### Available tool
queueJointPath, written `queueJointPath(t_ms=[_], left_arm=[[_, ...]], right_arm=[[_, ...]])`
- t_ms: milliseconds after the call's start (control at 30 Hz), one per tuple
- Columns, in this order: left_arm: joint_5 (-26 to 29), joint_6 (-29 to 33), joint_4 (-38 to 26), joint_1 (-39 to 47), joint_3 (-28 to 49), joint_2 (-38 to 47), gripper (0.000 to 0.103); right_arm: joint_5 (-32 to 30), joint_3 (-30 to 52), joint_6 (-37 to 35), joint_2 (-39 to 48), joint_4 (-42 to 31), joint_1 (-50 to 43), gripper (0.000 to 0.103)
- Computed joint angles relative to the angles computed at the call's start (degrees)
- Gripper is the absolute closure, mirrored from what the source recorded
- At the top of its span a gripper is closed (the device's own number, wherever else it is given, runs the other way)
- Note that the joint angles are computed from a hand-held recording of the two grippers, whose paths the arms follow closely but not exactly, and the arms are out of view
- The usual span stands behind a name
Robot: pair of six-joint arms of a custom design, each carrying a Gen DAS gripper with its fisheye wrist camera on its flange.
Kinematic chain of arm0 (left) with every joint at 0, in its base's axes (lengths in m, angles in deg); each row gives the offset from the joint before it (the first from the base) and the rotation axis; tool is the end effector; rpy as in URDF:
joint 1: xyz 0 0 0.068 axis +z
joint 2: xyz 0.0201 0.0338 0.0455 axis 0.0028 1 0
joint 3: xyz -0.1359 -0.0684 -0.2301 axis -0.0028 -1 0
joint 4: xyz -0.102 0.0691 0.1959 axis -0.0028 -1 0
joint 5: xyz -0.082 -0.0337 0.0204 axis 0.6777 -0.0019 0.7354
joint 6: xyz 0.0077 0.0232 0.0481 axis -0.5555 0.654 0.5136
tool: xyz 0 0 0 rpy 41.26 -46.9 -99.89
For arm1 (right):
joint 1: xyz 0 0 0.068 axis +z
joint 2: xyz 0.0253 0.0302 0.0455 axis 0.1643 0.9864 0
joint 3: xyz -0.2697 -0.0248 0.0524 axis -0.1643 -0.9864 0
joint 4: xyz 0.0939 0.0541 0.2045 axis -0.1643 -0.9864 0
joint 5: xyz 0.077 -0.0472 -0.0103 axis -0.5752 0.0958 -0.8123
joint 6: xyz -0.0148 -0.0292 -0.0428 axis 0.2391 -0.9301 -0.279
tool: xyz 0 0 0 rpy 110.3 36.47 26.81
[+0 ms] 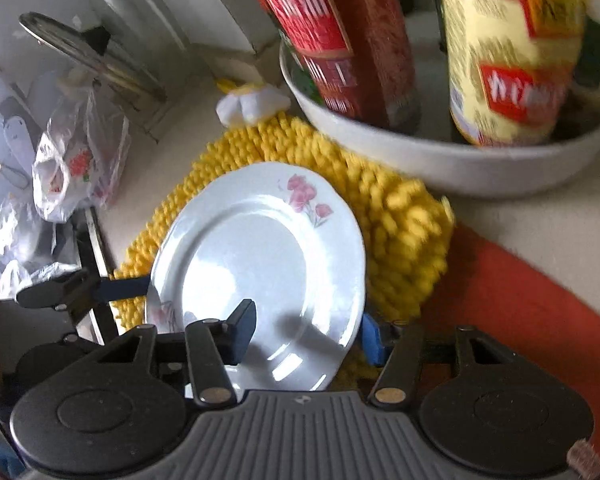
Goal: Organize plates and bowls
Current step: 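Lift the plate off the yellow mat with the right tool and carry it over the cloth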
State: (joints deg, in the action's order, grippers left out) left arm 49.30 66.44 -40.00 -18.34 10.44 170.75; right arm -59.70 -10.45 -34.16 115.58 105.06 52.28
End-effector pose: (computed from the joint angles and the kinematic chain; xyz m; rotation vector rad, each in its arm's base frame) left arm 0.3101 -0.1094 0.1151 0.5641 2.6195 -0.2818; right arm 0.2623 0.2417 0.0476 0.1748 2.6595 0.5498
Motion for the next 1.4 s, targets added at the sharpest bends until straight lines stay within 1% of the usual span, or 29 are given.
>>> queueJointPath(t_ms=[100, 167, 300, 367, 400, 533, 633, 733, 833, 933, 1033, 1100, 1167, 1200, 1267, 1333, 1400], left_arm=[[2.14, -0.1, 2.12, 2.22, 0.05, 1.31, 0.0], [3.9, -0.91, 2.62, 3.55, 1.58, 3.04, 0.0], [3.05, -0.55, 3.91, 1.9, 0.86, 2.26, 0.003], [0.83, -0.2, 4.9, 0.45, -0.56, 0.93, 0.003], [0.97, -0.25, 4.86, 0.52, -0.77, 0.62, 0.004], [1.78, -0.9, 3.68, 1.12, -0.73, -0.39, 0.005], [0.49, -0.74, 3.95, 0.26, -0.91, -0.05, 0.005], [-0.53, -1.65, 3.59, -0.21, -1.79, -1.43, 0.005], [-2.6, -1.98, 3.1, -2.01, -2.38, -2.9, 0.005], [-3.99, -2.81, 2.23, -4.22, -2.87, -4.06, 0.005], [-5.18, -3.84, 1.7, -6.41, -1.98, -3.27, 0.005], [-5.94, -4.01, 1.59, -7.99, -1.51, -2.19, 0.005], [-5.84, -4.57, 2.73, -8.3, -2.17, -1.71, 0.003], [-5.9, -4.25, 2.86, -8.27, -2.31, -1.91, 0.004], [-6.52, -3.9, 2.69, -8.24, -2.44, -2.38, 0.004], [-7.22, -3.97, 3.71, -8.09, -3.74, -3.2, 0.001], [-5.97, -5.12, 3.88, -7.64, -4.22, -3.36, 0.001]], right_arm=[[0.61, 0.83, 0.14, 0.21, -0.34, -0.36, 0.052], [1.07, 1.21, -0.19, 0.61, -0.42, -0.31, 0.052], [3.24, 1.76, -0.4, 1.24, -0.61, 0.7, 0.053], [4.37, 2.25, 0.16, 0.83, -1.93, 1.56, 0.053], [4.68, 2.87, 0.3, 0.84, -3.08, 1.86, 0.053], [5.58, 1.77, 1.55, -0.76, -3.29, 2.8, 0.053], [6.13, 1.76, 1.93, -1.05, -3.35, 2.86, 0.053], [6.18, 2.2, 2.96, -0.27, -3.87, 2.87, 0.053], [6.38, -2.45, 2.35, -2.55, 0.8, 3.55, 0.053], [6.58, -5.46, 3.67, -3.83, 2.44, 3.82, 0.053], [6.94, -9.74, 4.55, -5.3, 6.2, 4.08, 0.053], [6.66, -11.19, 5.23, -4.82, 7.22, 3.9, 0.053], [5.71, -12.47, 6.31, -3.53, 8.69, 3.37, 0.054], [6.02, -14.3, 7.0, -3.28, 11.83, 3.41, 0.054], [5.58, -15.95, 7.16, -3.62, 13.84, 3.46, 0.054], [5.85, -16.59, 6.98, -4.05, 13.7, 3.95, 0.054], [5.88, -17.74, 7.35, -4.09, 14.73, 4.52, 0.054]])
